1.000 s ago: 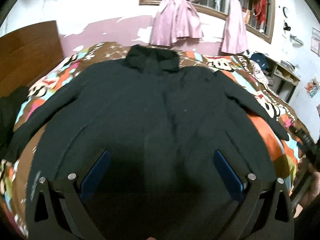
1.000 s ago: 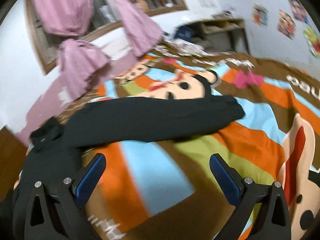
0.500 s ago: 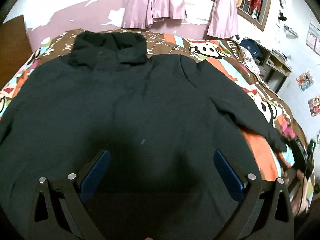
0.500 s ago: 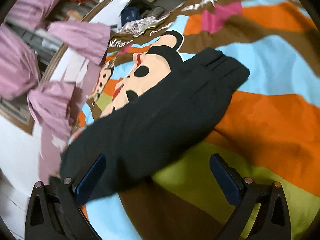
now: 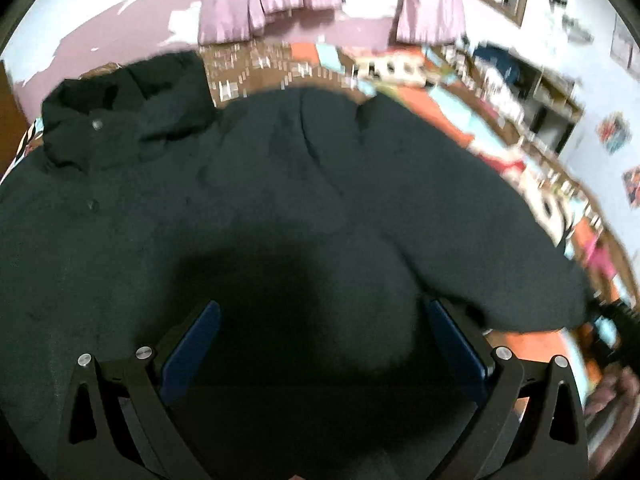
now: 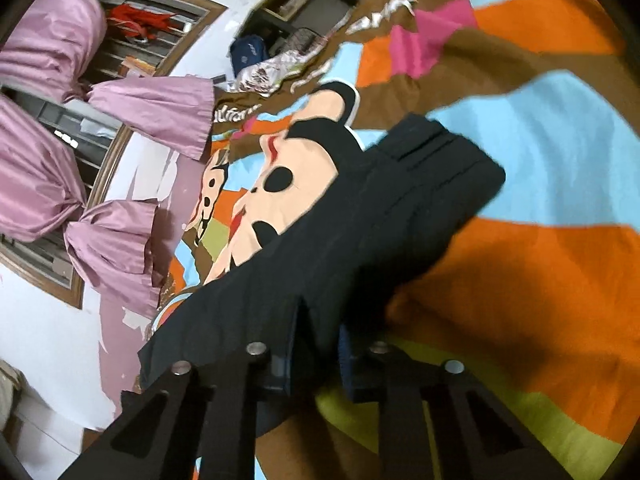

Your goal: Fold large clothes

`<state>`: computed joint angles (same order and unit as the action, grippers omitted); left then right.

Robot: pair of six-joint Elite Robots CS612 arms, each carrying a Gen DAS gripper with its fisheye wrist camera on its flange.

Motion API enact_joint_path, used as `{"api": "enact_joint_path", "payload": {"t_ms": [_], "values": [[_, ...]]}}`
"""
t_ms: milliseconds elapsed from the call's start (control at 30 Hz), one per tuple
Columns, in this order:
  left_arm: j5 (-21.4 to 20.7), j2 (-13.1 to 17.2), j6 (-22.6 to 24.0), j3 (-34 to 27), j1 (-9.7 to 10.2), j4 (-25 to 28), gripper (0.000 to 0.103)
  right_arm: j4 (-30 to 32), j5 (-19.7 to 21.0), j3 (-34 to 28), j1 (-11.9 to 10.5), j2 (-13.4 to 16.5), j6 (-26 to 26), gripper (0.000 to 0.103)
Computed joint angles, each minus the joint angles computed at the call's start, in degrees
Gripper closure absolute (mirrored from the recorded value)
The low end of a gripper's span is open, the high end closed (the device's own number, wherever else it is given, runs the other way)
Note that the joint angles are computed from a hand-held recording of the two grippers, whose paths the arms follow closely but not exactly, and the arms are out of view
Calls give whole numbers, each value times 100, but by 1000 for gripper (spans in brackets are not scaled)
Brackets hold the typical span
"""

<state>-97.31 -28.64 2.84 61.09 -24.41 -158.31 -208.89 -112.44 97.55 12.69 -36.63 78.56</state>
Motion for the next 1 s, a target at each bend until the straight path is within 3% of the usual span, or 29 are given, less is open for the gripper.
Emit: {"api": "enact_joint_path", "payload": {"t_ms": [200, 367, 433, 567, 700, 1000], "values": [[-249, 0, -55, -15, 105, 217, 2, -19, -747, -130, 165, -159, -983, 97], [-866, -288, 22, 345, 335, -4, 2, -315, -1347, -602, 419, -226, -2724, 98], [-832, -447, 111, 541, 393, -165, 2, -368, -1461, -862, 545, -215, -3471, 98], [-963, -735, 200, 900, 604, -386, 2, -259, -1321, -1435, 774, -121, -4723, 98], [-1133, -941, -66, 1162, 837, -607, 2, 270, -961, -2250, 1035, 112, -6049, 98], [-1907, -1139, -1355, 1449, 1512, -1194, 2, 3192, -137, -4129, 1486, 849, -7706, 98]]}}
